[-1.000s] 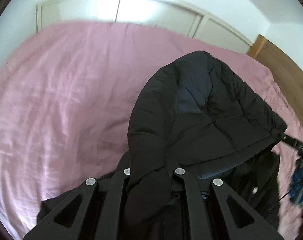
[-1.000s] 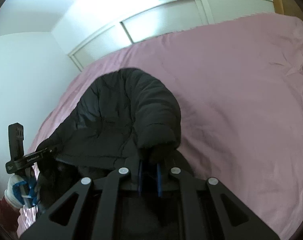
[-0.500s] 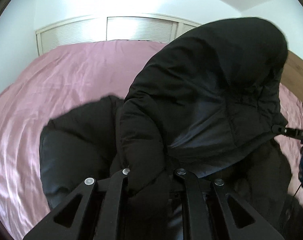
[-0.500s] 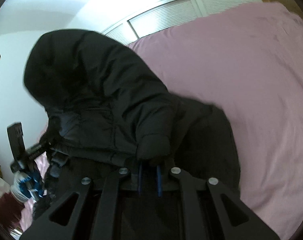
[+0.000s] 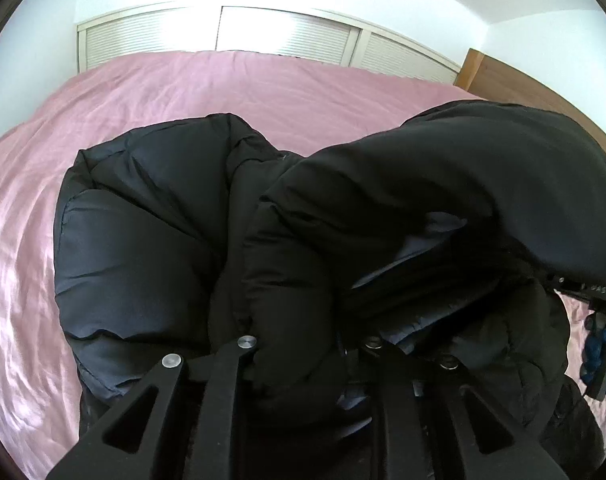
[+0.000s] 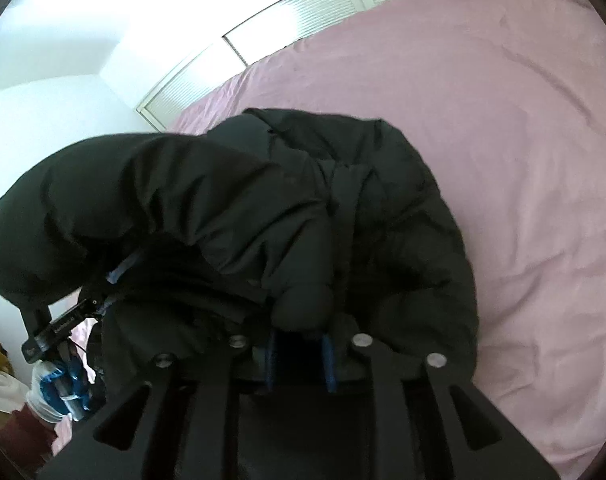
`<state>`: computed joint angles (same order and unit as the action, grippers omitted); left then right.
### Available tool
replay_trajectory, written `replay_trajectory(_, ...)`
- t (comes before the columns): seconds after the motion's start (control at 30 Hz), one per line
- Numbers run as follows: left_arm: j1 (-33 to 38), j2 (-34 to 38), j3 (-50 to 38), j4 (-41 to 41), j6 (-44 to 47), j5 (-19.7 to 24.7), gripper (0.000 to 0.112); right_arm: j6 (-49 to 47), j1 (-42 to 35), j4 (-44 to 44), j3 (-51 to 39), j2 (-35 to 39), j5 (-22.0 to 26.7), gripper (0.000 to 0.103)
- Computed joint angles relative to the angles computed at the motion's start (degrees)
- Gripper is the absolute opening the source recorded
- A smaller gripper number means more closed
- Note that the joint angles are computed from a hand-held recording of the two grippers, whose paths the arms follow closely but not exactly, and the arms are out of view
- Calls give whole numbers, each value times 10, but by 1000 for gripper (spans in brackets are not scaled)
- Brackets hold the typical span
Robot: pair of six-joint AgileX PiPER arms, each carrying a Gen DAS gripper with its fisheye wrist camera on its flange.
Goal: Fold large clothes
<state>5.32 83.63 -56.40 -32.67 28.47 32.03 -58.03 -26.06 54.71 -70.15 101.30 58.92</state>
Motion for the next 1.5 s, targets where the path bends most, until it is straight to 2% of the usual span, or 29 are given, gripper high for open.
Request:
replay_trajectory(0.03, -2, 4, -3, 8, -5, -1, 20, 7, 1, -5, -2, -4, -1, 25)
replay_trajectory(0.13, -7, 18, -19, 39, -27, -4, 20, 25, -6, -18, 9, -16, -9, 54)
replay_trajectory(0.17, -10, 17, -21, 45, -37, -2, 20, 32, -7, -19, 8, -19, -5, 55)
replay_trajectory(0.37, -29, -9, -21, 55, -73, 20, 20, 55, -53, -17, -25, -56, 51, 56)
replay_trajectory(0.43, -17, -14, -22, 49, -60, 35, 20, 84, -46, 5, -71, -54, 66, 56)
replay_trajectory(0.57, 27, 14, -50, 11, 0, 60, 20, 154, 34, 4, -183, -29, 58, 59)
replay_trajectory(0.73, 54, 11, -66, -13, 25, 100, 27, 226, 153, -62, -284, 26, 31, 59)
replay_trajectory(0.9, 101, -15, -112, -34, 28, 186, 58, 232, 216, -109, -244, 21, -6, 59)
replay_trajectory(1.03, 131, -29, -170, -51, 12, 233, 69, 218, 232, -123, -216, 13, -12, 59)
replay_trajectory(1.17, 113, 23, -289, -62, -39, 274, 75, 206, 250, -146, -170, 3, -29, 59)
replay_trajectory(1.27, 50, 81, -375, -12, -91, 268, 76, 196, 260, -159, -131, 0, -38, 59)
replay_trajectory(1.37, -2, 149, -458, 23, -136, 279, 76, 181, 259, -167, -90, -9, -47, 59)
replay_trajectory(1.43, -31, 189, -492, 68, -167, 278, 76, 173, 255, -171, -68, -13, -54, 59)
replay_trajectory(1.5, -52, 212, -487, 90, -182, 267, 75, 153, 248, -157, -35, -16, -68, 59)
